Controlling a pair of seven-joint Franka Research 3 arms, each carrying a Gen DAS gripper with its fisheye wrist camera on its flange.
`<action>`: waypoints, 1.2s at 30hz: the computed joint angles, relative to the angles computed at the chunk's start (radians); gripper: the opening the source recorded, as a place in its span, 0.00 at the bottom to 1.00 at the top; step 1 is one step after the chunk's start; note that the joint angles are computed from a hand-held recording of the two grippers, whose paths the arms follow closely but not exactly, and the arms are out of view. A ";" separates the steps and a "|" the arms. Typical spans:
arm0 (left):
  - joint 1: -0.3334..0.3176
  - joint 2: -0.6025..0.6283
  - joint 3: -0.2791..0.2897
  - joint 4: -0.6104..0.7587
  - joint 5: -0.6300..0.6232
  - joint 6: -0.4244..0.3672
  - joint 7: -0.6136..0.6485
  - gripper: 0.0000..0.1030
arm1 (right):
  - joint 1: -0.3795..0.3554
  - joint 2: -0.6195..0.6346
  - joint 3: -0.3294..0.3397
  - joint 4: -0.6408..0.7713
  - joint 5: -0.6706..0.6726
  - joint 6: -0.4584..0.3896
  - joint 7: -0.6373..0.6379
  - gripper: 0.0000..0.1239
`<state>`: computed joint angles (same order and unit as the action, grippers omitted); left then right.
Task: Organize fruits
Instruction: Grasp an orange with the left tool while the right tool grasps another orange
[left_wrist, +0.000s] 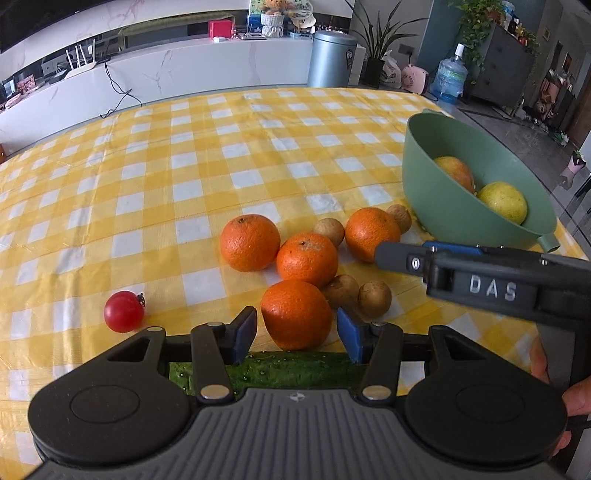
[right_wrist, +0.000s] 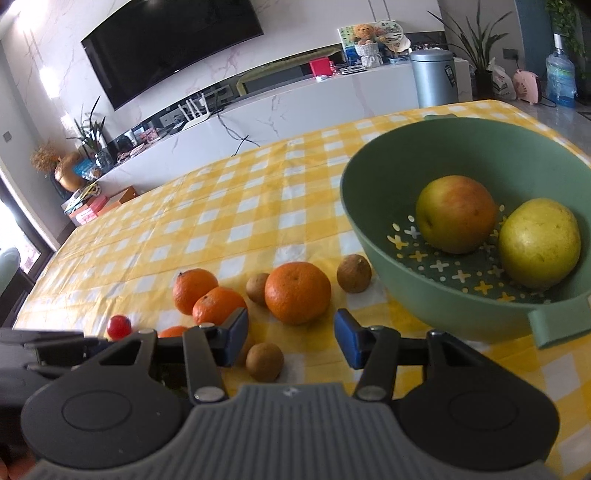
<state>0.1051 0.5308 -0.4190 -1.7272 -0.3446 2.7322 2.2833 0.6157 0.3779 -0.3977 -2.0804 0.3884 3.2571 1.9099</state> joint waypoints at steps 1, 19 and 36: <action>-0.004 0.003 0.004 0.003 0.003 -0.002 -0.007 0.56 | -0.002 0.007 0.000 0.006 0.003 0.001 0.003 0.41; 0.034 0.045 -0.040 0.029 -0.081 -0.013 0.037 0.48 | -0.049 0.088 0.032 0.095 -0.030 -0.024 0.045 0.38; 0.079 0.002 -0.084 -0.038 -0.157 0.072 0.060 0.44 | 0.026 0.052 -0.014 0.040 -0.021 0.058 -0.054 0.33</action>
